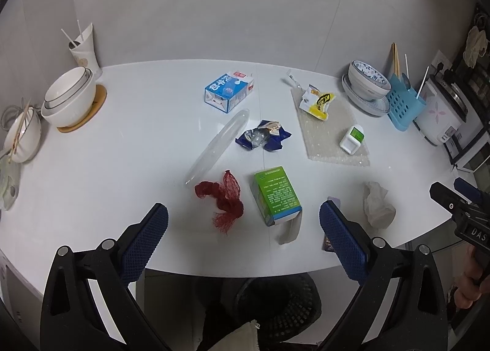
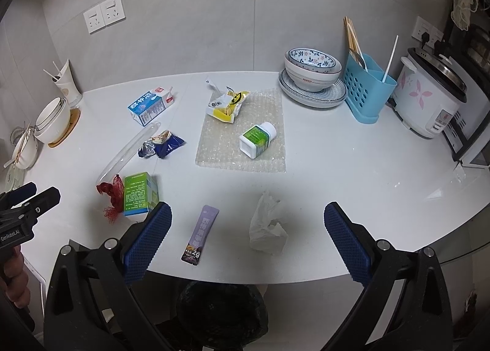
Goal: Collect trash
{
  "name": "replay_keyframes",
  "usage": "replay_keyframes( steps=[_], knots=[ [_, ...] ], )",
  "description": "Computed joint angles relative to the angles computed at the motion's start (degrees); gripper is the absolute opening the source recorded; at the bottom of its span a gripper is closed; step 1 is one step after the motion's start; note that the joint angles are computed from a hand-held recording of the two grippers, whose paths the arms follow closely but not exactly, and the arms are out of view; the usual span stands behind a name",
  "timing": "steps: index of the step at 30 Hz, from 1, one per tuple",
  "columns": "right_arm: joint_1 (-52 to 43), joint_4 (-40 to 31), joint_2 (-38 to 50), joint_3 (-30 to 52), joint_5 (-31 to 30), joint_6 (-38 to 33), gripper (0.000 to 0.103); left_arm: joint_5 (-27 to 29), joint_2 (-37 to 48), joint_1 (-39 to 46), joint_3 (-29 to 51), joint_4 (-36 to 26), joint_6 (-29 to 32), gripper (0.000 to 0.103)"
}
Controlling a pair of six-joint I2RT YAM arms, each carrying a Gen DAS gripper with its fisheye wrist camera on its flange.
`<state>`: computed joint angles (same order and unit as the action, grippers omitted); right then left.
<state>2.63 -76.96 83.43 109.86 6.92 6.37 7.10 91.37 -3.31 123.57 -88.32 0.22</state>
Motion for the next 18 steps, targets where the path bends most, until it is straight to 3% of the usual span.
replay_keyframes(
  steps=[18],
  knots=[
    [-0.1, 0.4, -0.4, -0.7, 0.0, 0.0, 0.096, -0.5, 1.1, -0.2, 2.0, -1.6, 0.1, 0.096]
  ],
)
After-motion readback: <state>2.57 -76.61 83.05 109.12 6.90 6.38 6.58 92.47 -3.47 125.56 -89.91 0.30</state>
